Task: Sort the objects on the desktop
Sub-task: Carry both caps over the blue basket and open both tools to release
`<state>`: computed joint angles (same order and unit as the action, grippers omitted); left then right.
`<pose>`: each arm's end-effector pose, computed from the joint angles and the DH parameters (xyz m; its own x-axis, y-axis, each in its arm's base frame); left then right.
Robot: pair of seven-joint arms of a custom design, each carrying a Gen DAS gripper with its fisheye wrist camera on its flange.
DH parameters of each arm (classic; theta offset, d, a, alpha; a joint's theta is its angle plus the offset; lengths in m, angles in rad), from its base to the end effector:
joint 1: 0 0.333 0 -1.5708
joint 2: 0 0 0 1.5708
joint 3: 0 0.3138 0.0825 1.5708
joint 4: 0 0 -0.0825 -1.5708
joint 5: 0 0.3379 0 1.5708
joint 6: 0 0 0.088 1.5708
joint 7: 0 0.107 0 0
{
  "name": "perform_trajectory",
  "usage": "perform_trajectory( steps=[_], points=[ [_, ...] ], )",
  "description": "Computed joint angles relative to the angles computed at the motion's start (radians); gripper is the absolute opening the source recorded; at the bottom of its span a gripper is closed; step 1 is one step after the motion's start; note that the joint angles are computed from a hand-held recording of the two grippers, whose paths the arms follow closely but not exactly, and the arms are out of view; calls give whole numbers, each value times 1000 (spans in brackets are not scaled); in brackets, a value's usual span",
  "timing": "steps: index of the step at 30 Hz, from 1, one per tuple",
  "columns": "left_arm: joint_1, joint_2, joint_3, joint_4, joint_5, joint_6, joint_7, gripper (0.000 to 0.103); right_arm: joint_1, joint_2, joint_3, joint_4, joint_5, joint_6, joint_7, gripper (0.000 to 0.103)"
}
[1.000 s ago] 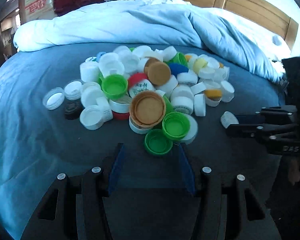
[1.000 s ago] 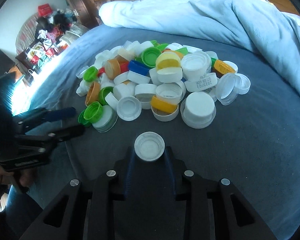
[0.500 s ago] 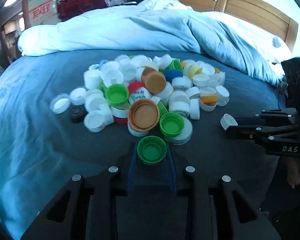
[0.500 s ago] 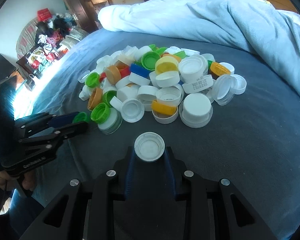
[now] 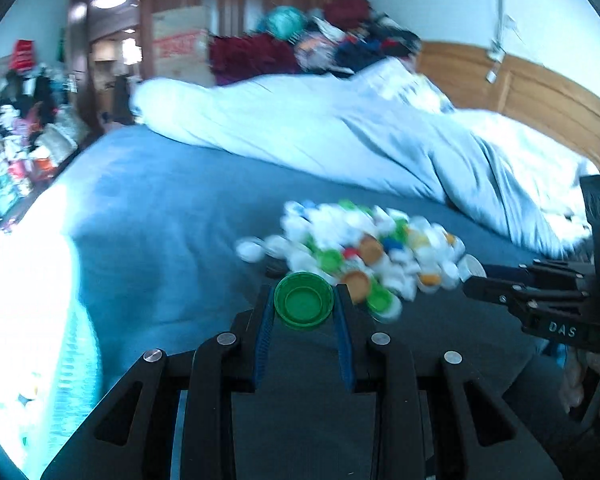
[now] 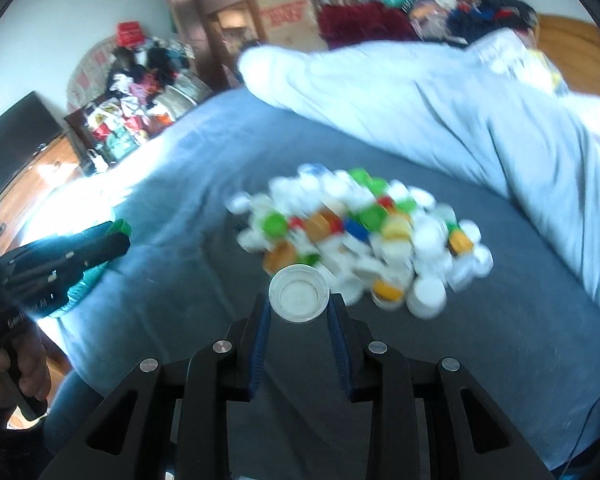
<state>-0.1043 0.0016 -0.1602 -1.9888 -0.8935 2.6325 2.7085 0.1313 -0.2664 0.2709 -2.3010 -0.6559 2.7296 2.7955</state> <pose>0.5417 -0.1267 0.5430 -0.6869 -0.7263 0.0255 -0.4747 0.4218 -0.7724 0.4203 0.2152 0.5407 -0.1998 -0.9601 -0.1957 -0.6512 0.2793 -0.7056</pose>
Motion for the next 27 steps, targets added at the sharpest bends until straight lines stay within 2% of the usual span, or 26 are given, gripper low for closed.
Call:
perform_trajectory(
  steps=[3,9,19,27],
  points=[
    [13,-14,14,11,6,17,-23,25,5,23,15,64,-26,-15,-3,32],
    [36,-30,43,32,24,45,-83,25,58,93,0,207,-67,-52,-31,32],
    [84,-3,61,70,122,143,-246,25,195,249,-73,465,-111,-80,-112,32],
    [137,23,70,100,200,194,-364,25,309,408,-137,693,-21,-91,-270,32]
  ],
)
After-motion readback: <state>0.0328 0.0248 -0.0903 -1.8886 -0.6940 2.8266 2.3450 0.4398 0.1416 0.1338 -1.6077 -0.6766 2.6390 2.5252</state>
